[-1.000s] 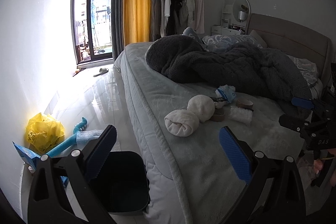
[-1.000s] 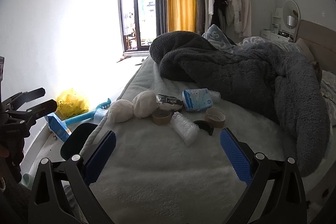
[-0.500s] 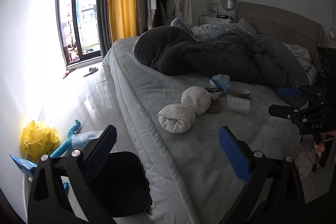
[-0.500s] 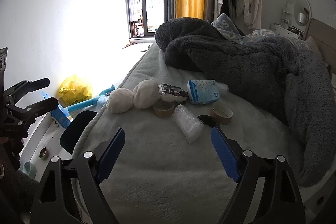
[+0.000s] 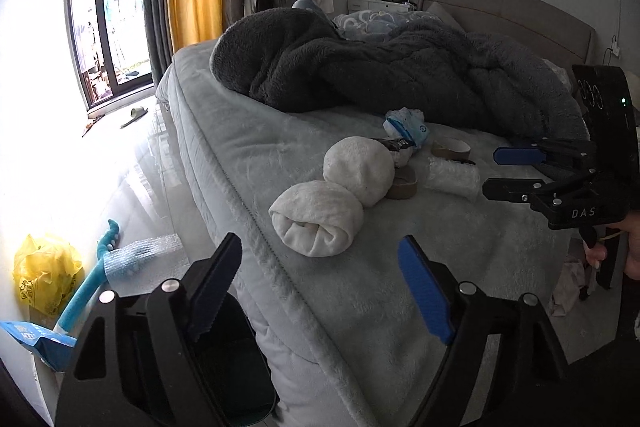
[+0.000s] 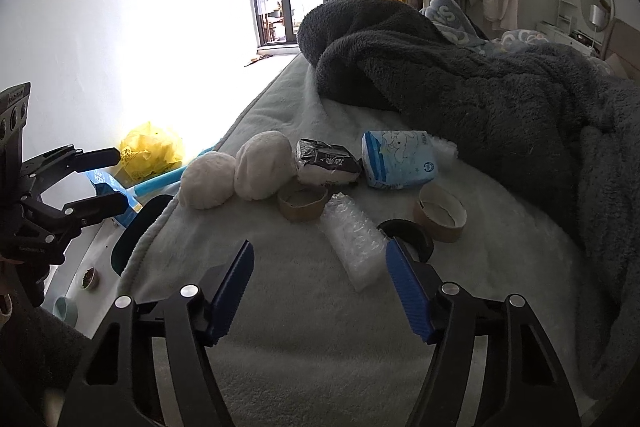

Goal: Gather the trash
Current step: 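Grasp the white rolled towel with left tool while right tool grasps bubble-wrap roll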

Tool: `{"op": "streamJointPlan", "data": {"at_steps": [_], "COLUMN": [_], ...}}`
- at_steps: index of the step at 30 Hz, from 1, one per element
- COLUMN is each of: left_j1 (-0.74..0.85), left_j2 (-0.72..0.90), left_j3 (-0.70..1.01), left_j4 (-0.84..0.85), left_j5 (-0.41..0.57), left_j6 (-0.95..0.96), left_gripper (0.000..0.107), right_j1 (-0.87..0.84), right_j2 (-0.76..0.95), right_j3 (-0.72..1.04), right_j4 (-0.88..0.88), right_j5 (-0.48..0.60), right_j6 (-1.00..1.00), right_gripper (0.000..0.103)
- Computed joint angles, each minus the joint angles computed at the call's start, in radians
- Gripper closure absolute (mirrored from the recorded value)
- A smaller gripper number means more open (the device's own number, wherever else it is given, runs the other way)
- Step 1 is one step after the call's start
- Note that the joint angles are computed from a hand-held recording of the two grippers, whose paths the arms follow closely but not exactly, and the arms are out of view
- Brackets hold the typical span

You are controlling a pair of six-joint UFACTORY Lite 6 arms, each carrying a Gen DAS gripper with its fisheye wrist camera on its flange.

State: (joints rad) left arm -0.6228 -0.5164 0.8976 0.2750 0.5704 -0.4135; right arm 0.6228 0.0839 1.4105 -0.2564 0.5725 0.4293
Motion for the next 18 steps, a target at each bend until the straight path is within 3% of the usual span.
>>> {"op": "streamJointPlan", "data": {"at_steps": [9, 18], "left_j1": [0.113, 0.208], "left_j2": [0.130, 0.174], "left_j3": [0.040, 0.019], "left_j4": [-0.251, -0.507], "left_j5": [-0.054, -0.072], "left_j6": [0.285, 0.502], "left_gripper": [0.034, 0.038], "right_j1": [-0.066, -0.028], "right_j2": [0.094, 0.179], "right_j3": [0.063, 0.135], "right_j4": [0.120, -0.061], "right_j5": [0.001, 0.068], "right_j6": [-0.160, -0.032], "right_gripper": [0.036, 0.041]}}
